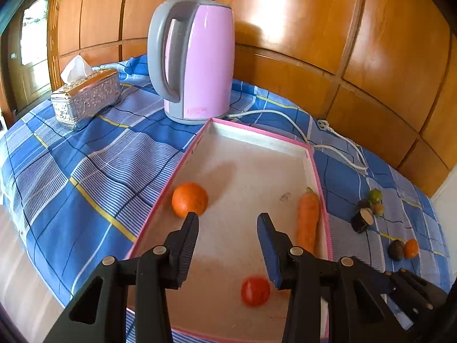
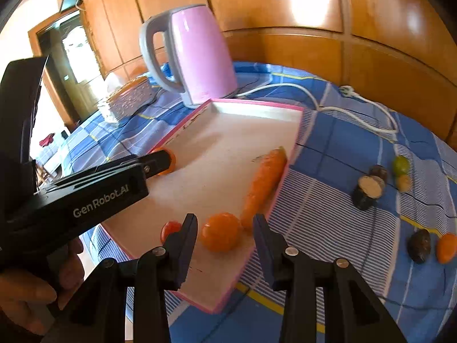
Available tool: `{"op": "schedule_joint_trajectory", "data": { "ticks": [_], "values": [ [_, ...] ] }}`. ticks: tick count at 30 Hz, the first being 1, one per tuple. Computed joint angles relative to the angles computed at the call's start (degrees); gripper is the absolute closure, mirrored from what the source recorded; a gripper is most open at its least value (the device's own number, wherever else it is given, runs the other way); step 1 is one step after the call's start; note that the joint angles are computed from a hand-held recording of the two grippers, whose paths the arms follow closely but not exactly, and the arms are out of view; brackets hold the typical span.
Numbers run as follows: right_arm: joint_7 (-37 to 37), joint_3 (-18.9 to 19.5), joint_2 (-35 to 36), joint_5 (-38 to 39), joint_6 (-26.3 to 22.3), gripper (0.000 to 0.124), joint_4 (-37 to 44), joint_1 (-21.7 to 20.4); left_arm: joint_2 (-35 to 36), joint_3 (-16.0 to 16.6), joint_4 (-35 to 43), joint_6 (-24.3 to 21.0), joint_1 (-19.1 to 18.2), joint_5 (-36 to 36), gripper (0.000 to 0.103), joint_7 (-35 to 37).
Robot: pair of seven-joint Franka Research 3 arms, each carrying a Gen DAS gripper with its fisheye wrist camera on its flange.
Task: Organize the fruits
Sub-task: 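Withdraw both tools from the tray toward the dark fruits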
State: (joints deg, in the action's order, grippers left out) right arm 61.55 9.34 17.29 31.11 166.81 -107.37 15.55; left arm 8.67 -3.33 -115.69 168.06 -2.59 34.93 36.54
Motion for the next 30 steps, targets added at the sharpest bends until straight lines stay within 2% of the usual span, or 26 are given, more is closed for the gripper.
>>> {"op": "schedule_joint_trajectory", "data": {
  "ticks": [7, 18, 24, 30],
  "values": [
    [3.94, -1.83, -2.52, -1.95, 4.25, 0.083, -4.13, 0.91, -1.11, -0.58, -1.63, 0.16, -0.90, 1.77, 0.060, -0.60],
    [12.23, -4.27, -5.01, -5.38, 7.79, 0.083, -8.99, 0.58, -1.83, -2.44, -2.93, 1.46, -2.25, 0.44, 0.060, 3.52],
    [16.41, -5.71, -6.37, -7.76, 9.14, 0.083, -11.81, 0.08, -1.47, -4.03, -2.94, 2.25, -2.95, -3.30, 0.060, 8.94],
    [23.08, -9.03, -7.92, -12.34, 10.22, 0.083, -15.05, 0.27, -0.32, -5.68, -2.07, 2.42, -3.91, -8.63, 0.060, 15.94]
  ]
}}
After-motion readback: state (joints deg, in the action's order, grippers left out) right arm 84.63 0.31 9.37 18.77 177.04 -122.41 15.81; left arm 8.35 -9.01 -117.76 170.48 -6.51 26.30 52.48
